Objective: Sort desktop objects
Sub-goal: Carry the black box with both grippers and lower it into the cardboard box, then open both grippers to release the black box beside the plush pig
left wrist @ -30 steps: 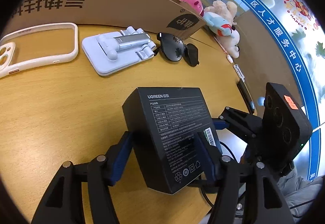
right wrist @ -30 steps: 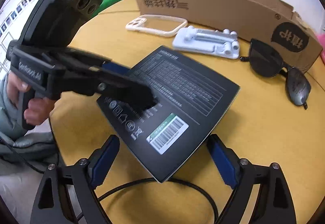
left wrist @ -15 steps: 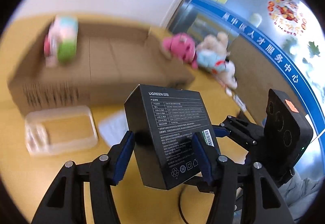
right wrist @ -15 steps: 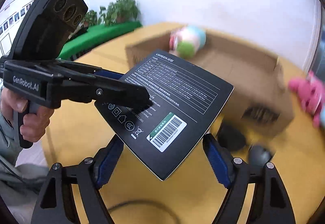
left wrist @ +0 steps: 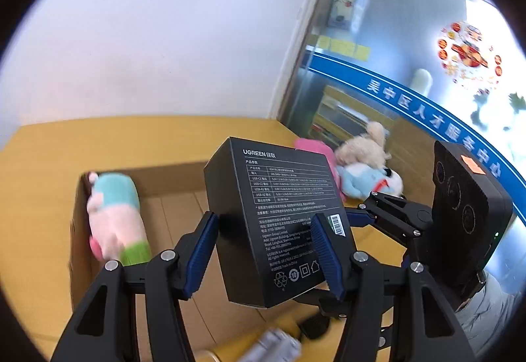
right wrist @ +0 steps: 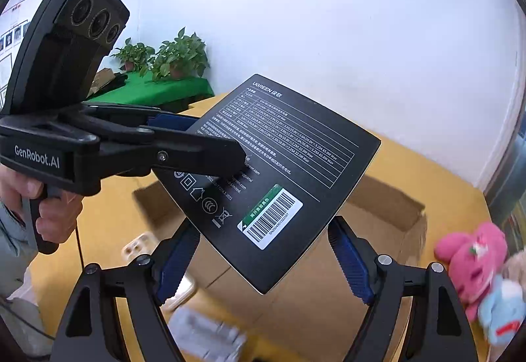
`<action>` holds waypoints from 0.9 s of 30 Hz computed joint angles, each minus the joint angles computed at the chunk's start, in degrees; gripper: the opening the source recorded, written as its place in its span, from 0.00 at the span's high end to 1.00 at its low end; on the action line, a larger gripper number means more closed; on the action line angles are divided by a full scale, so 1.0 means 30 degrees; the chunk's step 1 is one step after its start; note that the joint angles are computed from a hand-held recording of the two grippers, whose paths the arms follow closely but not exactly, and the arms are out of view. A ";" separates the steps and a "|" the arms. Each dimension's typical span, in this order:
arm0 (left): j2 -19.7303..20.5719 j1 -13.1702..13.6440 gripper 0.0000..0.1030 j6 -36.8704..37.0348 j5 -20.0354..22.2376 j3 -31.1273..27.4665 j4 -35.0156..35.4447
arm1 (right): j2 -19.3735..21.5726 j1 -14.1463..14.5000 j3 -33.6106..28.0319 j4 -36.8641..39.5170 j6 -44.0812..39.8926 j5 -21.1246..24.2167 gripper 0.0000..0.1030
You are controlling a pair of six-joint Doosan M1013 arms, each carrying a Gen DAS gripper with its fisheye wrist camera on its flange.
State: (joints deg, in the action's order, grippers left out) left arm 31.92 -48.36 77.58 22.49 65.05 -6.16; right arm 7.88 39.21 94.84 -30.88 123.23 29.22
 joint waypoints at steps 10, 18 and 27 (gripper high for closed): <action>0.4593 0.1906 0.44 0.0001 0.4488 -0.6131 -0.3737 | 0.3622 -0.3203 -0.3250 0.9093 -0.8683 0.1103 0.23; 0.9214 0.2134 0.57 -0.3598 1.1847 -1.3249 -0.2017 | 0.5844 -0.4682 -0.3890 1.2983 -0.8985 0.1463 0.28; 0.9011 0.1751 0.70 -0.4480 1.2622 -1.3435 -0.0548 | 0.5574 -0.4651 -0.3781 1.1929 -0.7209 0.1084 0.28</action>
State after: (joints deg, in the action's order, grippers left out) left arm 58.95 -43.11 64.14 60.36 24.75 -7.80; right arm 24.60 25.26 83.50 4.90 101.60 32.47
